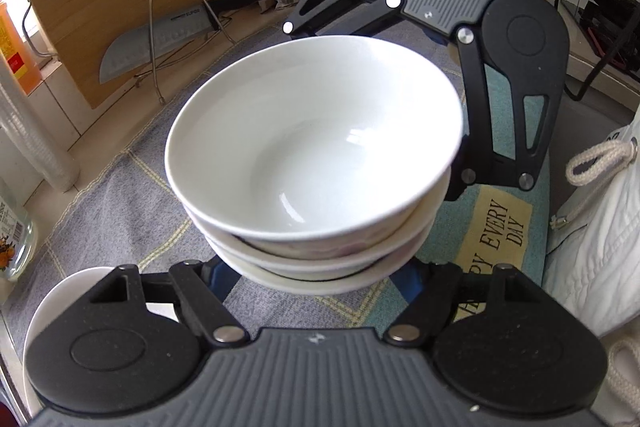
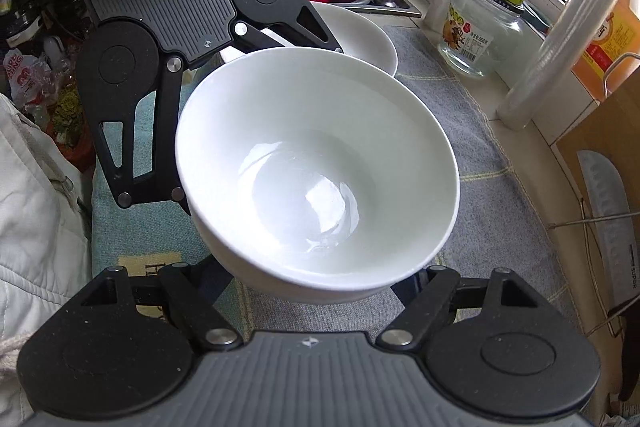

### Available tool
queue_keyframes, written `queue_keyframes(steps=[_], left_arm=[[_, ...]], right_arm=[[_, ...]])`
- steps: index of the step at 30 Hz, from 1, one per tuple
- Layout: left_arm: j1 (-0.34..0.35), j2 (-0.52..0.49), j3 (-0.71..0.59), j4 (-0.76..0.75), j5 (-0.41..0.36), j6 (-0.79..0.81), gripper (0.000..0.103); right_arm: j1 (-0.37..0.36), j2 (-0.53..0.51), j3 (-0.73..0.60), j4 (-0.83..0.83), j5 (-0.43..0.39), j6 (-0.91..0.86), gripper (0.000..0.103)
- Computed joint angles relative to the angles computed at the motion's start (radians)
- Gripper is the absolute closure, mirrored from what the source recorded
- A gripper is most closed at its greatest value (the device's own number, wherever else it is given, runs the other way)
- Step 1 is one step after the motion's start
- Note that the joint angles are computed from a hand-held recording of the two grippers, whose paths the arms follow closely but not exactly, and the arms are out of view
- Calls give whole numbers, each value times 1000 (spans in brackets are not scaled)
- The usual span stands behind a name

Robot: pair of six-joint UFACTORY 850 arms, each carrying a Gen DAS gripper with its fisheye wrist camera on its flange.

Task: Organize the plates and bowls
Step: 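Lift the bowl stack with both tools and carry it over the plate stack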

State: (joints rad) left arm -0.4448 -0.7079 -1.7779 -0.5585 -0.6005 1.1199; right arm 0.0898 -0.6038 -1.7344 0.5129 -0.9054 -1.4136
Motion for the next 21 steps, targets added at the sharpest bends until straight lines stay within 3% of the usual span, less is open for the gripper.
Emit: queue_keyframes(steps=[12, 21], left_arm=[[57, 128, 149, 40, 98, -52, 26], [116, 142, 169, 39, 122, -47, 26]], right_arm=[[77, -69, -132, 20, -23, -48, 19], [134, -175, -295, 3, -49, -43, 19]])
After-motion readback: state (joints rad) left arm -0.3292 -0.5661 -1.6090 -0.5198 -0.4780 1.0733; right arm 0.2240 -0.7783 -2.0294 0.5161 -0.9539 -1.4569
